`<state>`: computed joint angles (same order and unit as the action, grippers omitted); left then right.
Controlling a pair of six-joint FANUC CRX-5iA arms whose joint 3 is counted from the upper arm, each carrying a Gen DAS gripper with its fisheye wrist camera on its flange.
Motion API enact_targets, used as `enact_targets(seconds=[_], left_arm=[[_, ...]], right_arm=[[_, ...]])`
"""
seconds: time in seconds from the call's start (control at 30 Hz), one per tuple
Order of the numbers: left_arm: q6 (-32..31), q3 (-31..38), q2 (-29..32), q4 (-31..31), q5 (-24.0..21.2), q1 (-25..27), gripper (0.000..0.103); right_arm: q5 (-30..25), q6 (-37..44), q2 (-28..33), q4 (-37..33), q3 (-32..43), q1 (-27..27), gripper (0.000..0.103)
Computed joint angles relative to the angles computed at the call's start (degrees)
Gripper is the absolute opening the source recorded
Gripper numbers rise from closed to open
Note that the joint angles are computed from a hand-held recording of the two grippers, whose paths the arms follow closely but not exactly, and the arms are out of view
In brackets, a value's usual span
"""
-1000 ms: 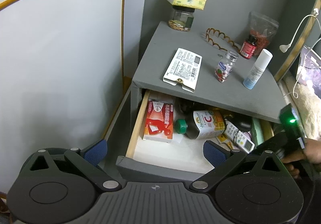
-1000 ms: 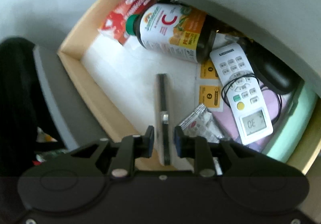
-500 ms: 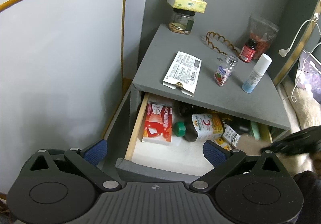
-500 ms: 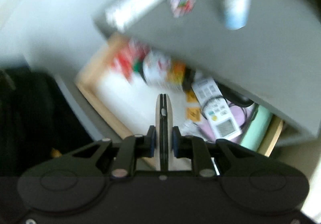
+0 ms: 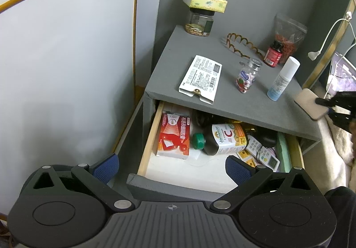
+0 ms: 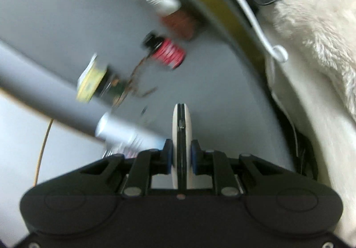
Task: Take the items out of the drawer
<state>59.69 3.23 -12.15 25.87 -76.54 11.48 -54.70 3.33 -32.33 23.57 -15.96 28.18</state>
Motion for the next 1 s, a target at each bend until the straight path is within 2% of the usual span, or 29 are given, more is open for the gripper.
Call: enact_targets(seconds=[0.07, 0.27, 0.37, 0.43, 0.47, 0.53, 0.57, 0.63, 0.7, 0.87, 1.0], left_arm=[[0.3, 0.1, 0.1, -0.2, -0.1, 0.0, 0.101], [1.0, 0.3, 0.4, -0.5, 0.1, -0.6, 0.101], [0.9, 0.3, 0.4, -0.3, 0.2, -0.6, 0.101], [1.0, 0.2, 0.4, -0.2, 0.2, -0.5, 0.101], [1.1, 0.2, 0.4, -0.1, 0.2, -0.5, 0.101], [1.0, 0.2, 0.3, 0.1, 0.3, -0.5, 0.101], [0.9, 0.1, 0.3, 0.2, 0.3, -0.5, 0.101], [0.6, -0.1, 0.0, 0.5, 0.6, -0.4, 0.101], [0.2, -0.3, -0.3, 0.8, 0.7, -0.4, 0.101], [0.1, -0.3, -0.4, 1.0, 0.7, 0.1, 0.101], [0.6, 0.0, -0.1, 1.4, 0.7, 0.5, 0.101]], right_arm=[[3.1, -3.8, 0.9, 4.2, -2.5, -0.3, 0.017], [-4.6, -4.4, 4.0, 16.2, -3.7, 4.8, 0.043], [-7.7, -1.8, 4.2, 19.2, -2.7, 6.8, 0.043], [-9.4, 4.3, 4.9, 22.2, -0.8, 11.6, 0.043], [-9.4, 5.9, 5.0, 22.3, -0.5, 12.6, 0.043], [-9.5, 15.4, 7.4, 19.4, 3.4, 17.7, 0.043], [-10.0, 17.5, 8.1, 18.6, 4.3, 19.5, 0.043], [-9.6, 26.7, 13.5, 13.1, 9.4, 22.2, 0.043], [-8.4, 31.9, 18.1, 11.0, 12.3, 23.2, 0.043], [-5.8, 37.5, 28.9, 9.7, 18.3, 23.1, 0.043], [-10.4, 42.2, 36.2, 12.2, 24.0, 22.9, 0.042]])
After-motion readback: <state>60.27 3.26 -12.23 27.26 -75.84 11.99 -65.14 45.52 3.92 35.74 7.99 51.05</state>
